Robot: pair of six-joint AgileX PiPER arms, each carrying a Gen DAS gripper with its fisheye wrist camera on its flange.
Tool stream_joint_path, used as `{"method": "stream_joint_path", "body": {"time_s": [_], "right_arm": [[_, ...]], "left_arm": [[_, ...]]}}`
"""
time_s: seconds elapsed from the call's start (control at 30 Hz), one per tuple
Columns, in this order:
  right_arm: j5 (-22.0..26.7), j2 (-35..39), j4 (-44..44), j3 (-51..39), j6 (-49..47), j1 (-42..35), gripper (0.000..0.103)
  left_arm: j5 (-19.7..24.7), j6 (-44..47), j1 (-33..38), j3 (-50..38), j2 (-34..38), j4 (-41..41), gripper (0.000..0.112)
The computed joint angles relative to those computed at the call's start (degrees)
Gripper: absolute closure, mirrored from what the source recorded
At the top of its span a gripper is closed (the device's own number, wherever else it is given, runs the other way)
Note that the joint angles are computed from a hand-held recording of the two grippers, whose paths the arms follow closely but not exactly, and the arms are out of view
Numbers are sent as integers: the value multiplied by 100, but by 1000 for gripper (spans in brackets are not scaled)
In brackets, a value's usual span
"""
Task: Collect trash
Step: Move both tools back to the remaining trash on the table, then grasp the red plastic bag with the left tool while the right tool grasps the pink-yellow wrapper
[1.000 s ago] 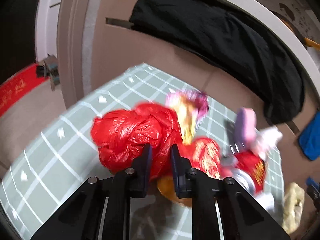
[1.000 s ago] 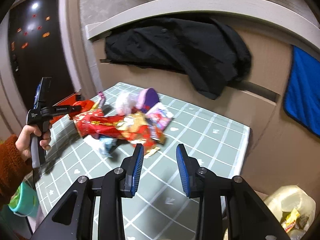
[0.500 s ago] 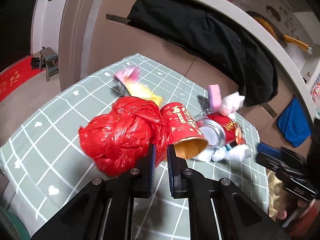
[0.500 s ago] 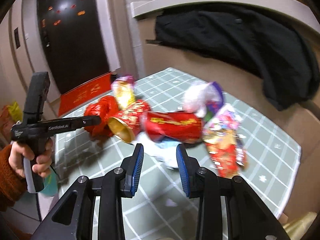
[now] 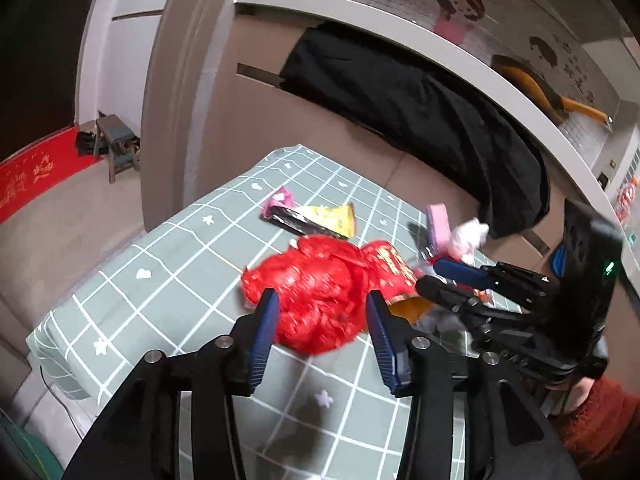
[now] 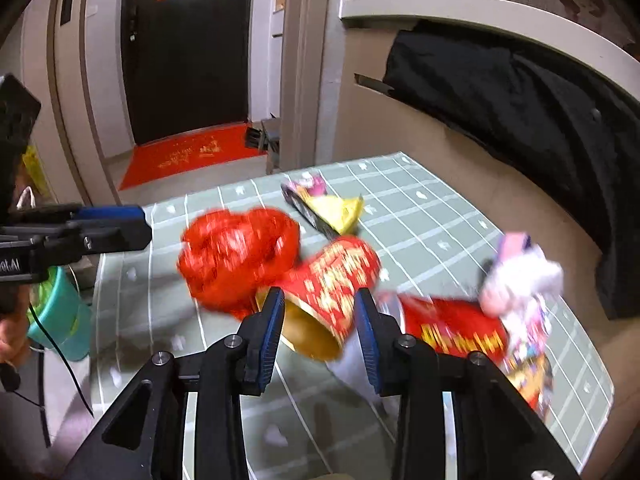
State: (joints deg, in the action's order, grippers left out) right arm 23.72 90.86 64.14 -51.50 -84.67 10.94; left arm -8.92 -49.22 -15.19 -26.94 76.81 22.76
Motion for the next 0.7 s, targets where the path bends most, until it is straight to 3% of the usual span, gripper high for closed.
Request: {"method": "stream_joint_path", "body": {"time_s": [0.07, 0.17, 0.23, 0.27, 0.33, 0.4, 0.5, 0.57, 0.7], "right_arm": [[304, 150, -364, -413, 586, -47, 69], [301, 194, -617, -713, 1039, -61, 69], [363, 229, -768, -888, 1248, -158, 69], [434, 277, -911, -1018, 1456, -219, 69], [697, 498, -1243, -1394, 1965, -292, 67], [1071, 912, -1748, -1983, 2723, -300, 59], [1193, 1547, -2485, -2758, 3749, -94, 59], [1566, 2063, -2806, -3412, 4314, -7, 59], [2341, 3082, -3675, -4781, 5625, 226, 60]], "left_arm": [[-173, -369, 176, -230, 390, 425, 62], [-285, -117, 340, -700, 1176, 199, 62], [-266, -664, 491, -1054, 1701, 681, 59], [-575, -1237, 637, -1084, 1893, 1167, 55], [-1067, -2255, 919, -1070, 2084, 2080, 52], [-1205, -2677, 1002, -1068, 2175, 2419, 49], [-1341, -3649, 1154, -1052, 2193, 3313, 42], [-1599, -4356, 1305, -1047, 2226, 3984, 41], [-1830, -4735, 1396, -1004, 2202, 4400, 41]]}}
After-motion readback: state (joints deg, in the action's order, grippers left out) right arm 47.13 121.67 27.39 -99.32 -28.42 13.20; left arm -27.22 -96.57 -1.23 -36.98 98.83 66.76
